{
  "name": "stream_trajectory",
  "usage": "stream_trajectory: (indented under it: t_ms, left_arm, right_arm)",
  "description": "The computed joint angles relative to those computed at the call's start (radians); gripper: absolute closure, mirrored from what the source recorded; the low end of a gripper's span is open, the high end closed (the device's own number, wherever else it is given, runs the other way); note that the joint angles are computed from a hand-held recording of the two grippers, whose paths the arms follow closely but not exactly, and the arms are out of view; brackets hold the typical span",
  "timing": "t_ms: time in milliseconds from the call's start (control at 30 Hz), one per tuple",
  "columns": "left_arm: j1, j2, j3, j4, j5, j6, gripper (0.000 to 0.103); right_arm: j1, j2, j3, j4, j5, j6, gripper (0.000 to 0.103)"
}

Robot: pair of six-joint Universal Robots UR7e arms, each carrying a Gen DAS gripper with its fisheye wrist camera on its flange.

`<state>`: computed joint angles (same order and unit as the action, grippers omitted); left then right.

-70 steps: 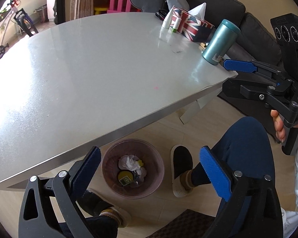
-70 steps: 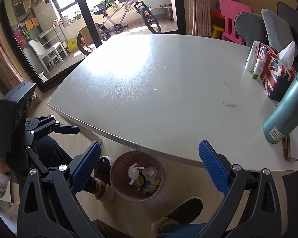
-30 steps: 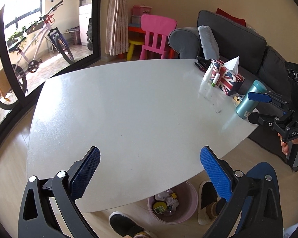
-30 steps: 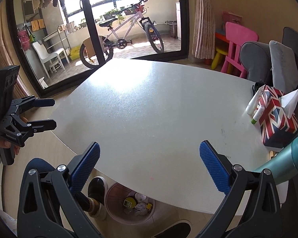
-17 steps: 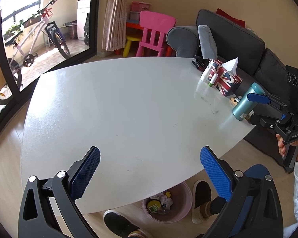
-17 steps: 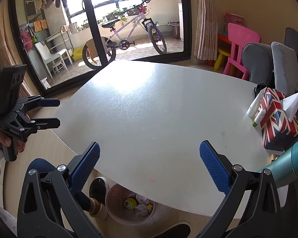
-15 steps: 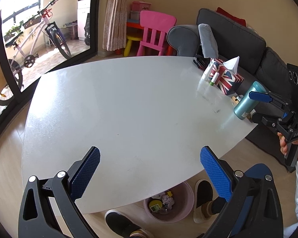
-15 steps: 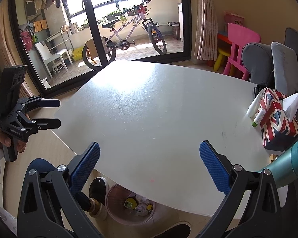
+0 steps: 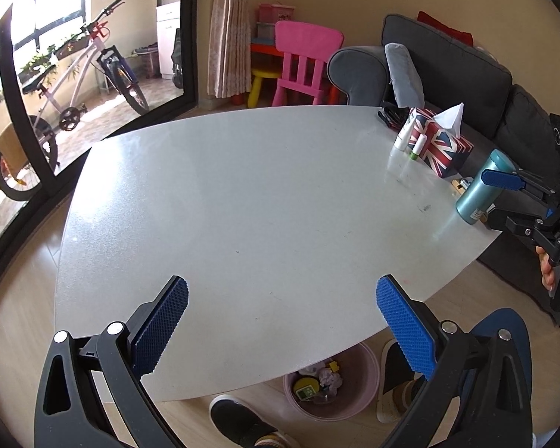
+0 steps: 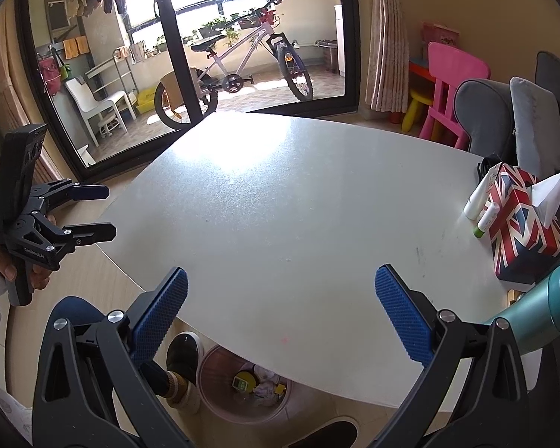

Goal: Collect trash

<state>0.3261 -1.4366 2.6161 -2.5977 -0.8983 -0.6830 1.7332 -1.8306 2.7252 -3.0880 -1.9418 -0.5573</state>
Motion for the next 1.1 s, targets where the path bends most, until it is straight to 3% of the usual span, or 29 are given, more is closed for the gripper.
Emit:
stream_trajectory:
  t_ms: [1100]
  left_arm:
    - [0.003,0.021,-0.006,-0.031,-0.015,0.008,0.006]
  right_arm:
    - [-0.015,0.001,0.004,-0.003,-0.002,-0.012,0.004]
